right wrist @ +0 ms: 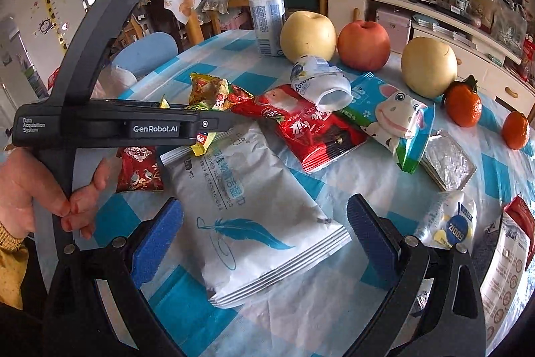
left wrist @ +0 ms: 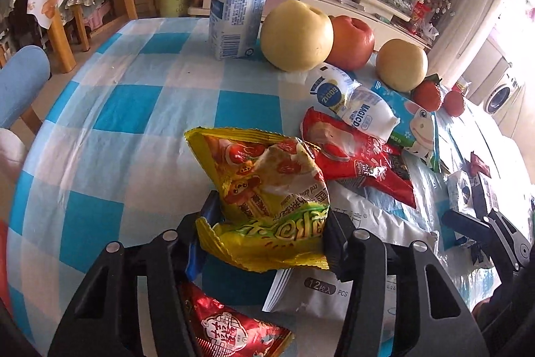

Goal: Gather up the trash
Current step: 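Close the left tool on the yellow chip bag and lift it, then grasp the white wet-wipes packet with blue feather print using the right tool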

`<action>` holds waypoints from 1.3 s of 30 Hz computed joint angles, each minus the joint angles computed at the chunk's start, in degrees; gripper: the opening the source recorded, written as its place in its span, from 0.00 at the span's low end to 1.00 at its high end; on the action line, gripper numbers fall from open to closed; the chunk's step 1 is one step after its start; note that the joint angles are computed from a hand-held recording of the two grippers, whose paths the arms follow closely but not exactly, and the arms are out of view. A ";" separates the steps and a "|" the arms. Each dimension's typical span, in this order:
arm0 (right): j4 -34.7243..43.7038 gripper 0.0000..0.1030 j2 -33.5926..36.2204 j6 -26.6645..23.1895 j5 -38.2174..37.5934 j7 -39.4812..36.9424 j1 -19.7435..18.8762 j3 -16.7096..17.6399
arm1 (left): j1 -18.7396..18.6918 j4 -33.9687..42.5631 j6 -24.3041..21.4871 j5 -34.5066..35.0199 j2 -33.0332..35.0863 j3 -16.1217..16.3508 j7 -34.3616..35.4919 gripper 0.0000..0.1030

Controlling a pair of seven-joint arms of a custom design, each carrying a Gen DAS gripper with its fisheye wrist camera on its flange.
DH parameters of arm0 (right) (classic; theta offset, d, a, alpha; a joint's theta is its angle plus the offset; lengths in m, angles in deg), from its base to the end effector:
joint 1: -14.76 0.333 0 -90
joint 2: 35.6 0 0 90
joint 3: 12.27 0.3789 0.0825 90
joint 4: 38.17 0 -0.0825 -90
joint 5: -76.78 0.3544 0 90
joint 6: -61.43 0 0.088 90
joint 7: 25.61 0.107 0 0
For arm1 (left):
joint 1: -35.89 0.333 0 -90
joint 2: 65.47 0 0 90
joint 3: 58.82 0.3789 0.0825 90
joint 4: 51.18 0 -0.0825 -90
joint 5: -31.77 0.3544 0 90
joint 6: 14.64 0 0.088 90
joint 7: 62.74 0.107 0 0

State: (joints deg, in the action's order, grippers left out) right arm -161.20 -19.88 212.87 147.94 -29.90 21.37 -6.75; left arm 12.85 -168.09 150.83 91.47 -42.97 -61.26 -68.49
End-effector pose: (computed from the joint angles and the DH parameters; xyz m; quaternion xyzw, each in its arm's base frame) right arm 0.5667 0.0935 0.3666 -0.8632 0.3600 -0.0611 0.3486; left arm 0.5379 -0.3094 0.3608 -0.7599 0.5770 -0.2518 0.1620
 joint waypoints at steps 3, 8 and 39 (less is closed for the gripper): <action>1.13 0.96 1.06 -1.86 -2.85 1.72 0.08 -0.06 | -0.28 -0.46 0.28 1.04 -0.41 0.30 -0.51 0.51; 1.17 0.96 1.47 -1.33 -5.28 1.46 0.34 0.45 | -0.33 -1.44 1.20 4.04 -1.47 0.82 -3.24 0.48; -2.89 0.83 0.61 8.36 -3.86 -2.02 2.23 3.00 | 6.96 -17.57 -4.85 26.76 -17.93 -8.85 -30.72 0.43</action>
